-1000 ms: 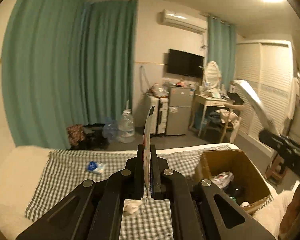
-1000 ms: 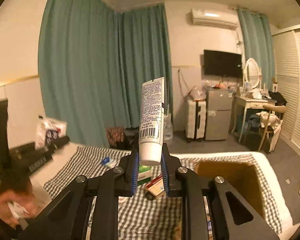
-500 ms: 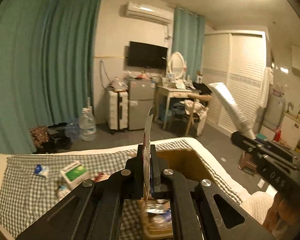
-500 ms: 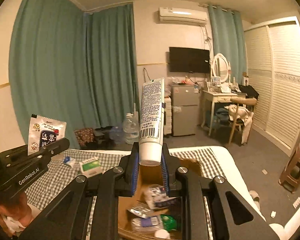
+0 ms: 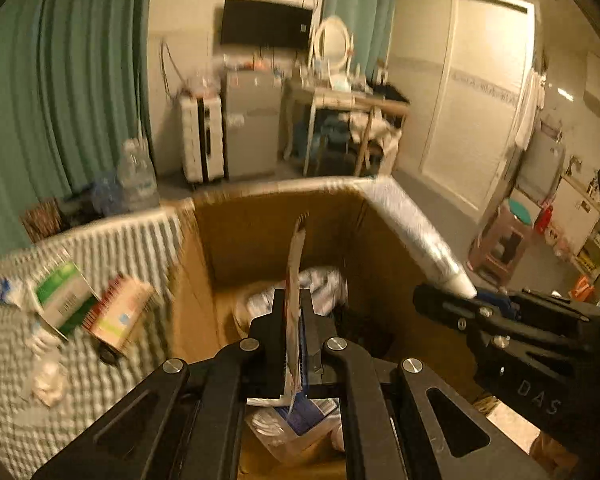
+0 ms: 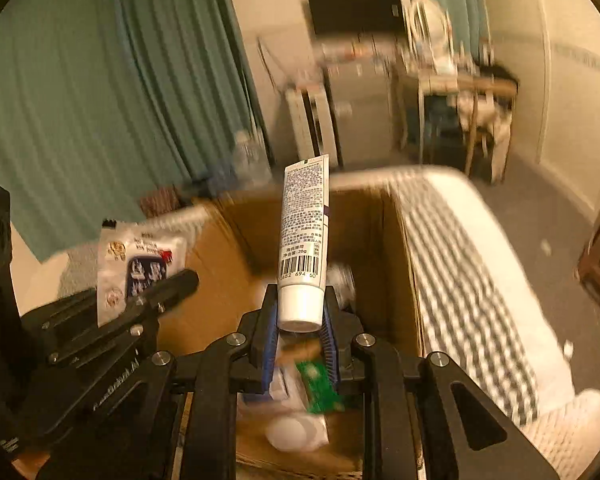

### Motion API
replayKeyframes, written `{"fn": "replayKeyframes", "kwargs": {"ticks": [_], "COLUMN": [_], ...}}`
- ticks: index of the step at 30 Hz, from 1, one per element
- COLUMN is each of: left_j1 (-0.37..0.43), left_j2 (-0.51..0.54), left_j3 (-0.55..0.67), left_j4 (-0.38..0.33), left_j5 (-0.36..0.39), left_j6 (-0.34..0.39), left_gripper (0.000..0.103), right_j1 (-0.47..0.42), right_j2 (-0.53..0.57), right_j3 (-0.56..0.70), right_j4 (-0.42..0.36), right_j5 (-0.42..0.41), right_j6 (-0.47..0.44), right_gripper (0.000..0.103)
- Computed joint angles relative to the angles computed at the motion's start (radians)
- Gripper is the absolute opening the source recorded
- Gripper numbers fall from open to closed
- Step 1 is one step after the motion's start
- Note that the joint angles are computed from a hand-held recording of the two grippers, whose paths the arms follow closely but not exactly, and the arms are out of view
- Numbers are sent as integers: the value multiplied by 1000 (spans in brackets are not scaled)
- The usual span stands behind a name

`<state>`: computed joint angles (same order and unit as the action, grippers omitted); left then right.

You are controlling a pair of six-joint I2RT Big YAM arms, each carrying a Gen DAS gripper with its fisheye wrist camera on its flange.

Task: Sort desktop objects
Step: 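Carry the sachet and white tube over the box and open both grippers, then withdraw both grippers from the box back over the bed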

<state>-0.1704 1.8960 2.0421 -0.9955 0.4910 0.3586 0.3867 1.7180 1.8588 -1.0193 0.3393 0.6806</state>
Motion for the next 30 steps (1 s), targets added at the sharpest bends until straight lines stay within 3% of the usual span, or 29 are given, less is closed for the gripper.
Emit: {"fn": "replayKeyframes", "kwargs": {"ticks": [1,2,3,5,7,11,15,17,19,22,24,27,30], "left_j1": [-3,-5,-8,-9,0,31,76,101,131,183,224,281,330], "left_j2": [12,19,19,-4,-10,-18,-37,-37,-45,-50,-56,-48,-26], "left_j3": [5,2,-9,-48,-42,13,58,89,120,164,185,223,265], "left_j4": [-16,-26,-22,15,20,-18,-19,-29,-32,-13,19,58,79], "left_j5": [-17,-39,-65,-67,-45,-1,43,65,80,102,110,112,103], "left_j6": [4,12,14,-3,-21,-44,-70,-76,-83,-98,-112,-125,-114], "left_gripper": [9,17,32,50,52,62,73,78,84,93,103,103,103], "right_j1": [-10,-18,-21,-13,1,36,70,98,115,134,168,224,253], "right_j2": [10,27,37,41,28,-47,-103,-100,-103,-103,-88,-52,-8], "right_j3": [6,15,21,26,32,-21,-39,-7,15,38,78,146,202], "right_j4": [-24,-53,-71,-80,-78,21,133,149,179,243,276,313,392], "right_j5": [-26,-53,-62,-54,-3,87,172,228,253,268,331,413,416], "right_j6": [7,12,8,-13,-28,-17,-22,-27,-34,-55,-90,-162,-269], "right_gripper": [20,20,21,25,31,49,58,63,63,75,87,101,103]}}
